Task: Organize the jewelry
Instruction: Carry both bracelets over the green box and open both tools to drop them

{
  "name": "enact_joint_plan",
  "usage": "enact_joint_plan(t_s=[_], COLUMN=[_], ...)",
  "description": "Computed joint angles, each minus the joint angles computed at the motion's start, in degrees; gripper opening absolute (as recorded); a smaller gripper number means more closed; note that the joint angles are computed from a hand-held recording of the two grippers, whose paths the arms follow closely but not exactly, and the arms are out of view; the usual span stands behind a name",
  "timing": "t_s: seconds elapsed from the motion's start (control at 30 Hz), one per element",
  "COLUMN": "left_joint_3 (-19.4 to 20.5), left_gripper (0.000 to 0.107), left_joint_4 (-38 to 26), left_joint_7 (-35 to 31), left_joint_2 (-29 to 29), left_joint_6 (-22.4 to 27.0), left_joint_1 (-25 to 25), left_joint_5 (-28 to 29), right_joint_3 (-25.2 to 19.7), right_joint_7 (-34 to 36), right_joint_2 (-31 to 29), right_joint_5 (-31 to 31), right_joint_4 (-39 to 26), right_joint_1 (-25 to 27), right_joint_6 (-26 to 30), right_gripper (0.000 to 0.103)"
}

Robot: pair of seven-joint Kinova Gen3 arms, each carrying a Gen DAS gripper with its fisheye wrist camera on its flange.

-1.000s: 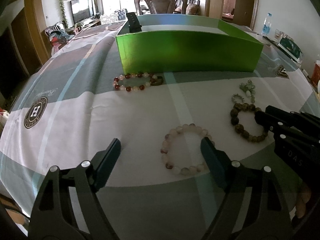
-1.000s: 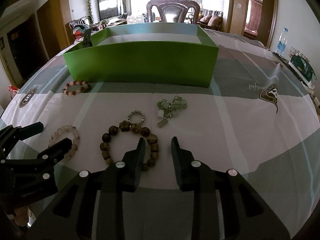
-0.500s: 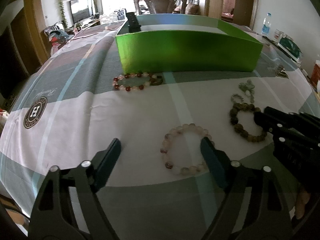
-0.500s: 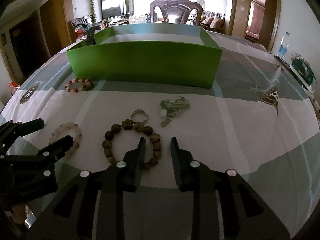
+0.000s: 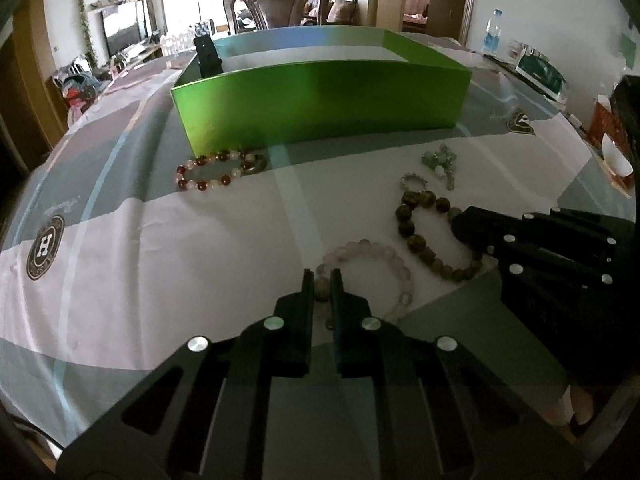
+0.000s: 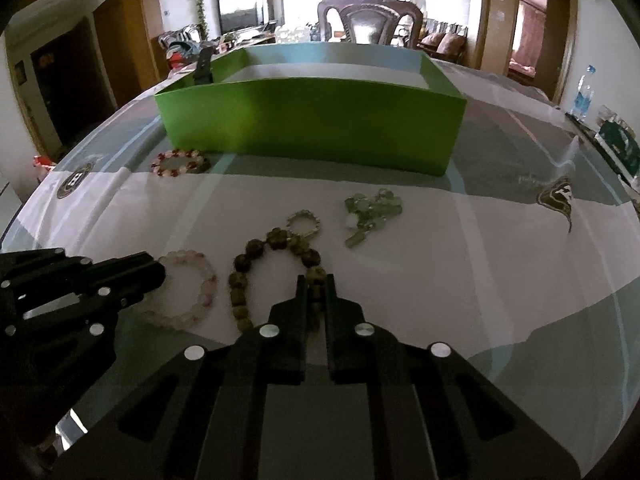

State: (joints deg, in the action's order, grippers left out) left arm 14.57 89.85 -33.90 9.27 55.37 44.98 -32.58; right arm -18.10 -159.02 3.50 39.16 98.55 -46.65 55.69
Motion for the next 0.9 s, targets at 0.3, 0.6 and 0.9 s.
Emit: enact_joint_plan(t_s=[0.3, 0.6, 0.9], left_joint_3=[1.0, 1.0, -5.4], left_gripper=[0.008, 0.008, 0.008], left_joint_4=[-1.9, -13.2, -27.7], left_joint_7=[-5.8, -11.6, -14.1], left_joint_2=[-5.8, -3.7, 7.7], left_joint_6=[-2.2, 1.8, 6.4], left_joint_1=[-4.9, -7.9, -6.3], left_joint_5=[3.2, 2.8, 3.4], right_joint_3=[-0.9, -0.4, 5.3], right_joint_7=[2.9, 6.9, 13.2], right_joint_2=[-1.7, -1.9, 7.0], right_joint_5=[5.1, 9.7, 7.0], right_joint_4=[-6.1, -13.5, -24.0], right_joint_1=[-0.4, 1.3, 2.3], right_joint_6=[3.7, 5.9, 5.7], right_gripper=[0.008, 0.008, 0.008])
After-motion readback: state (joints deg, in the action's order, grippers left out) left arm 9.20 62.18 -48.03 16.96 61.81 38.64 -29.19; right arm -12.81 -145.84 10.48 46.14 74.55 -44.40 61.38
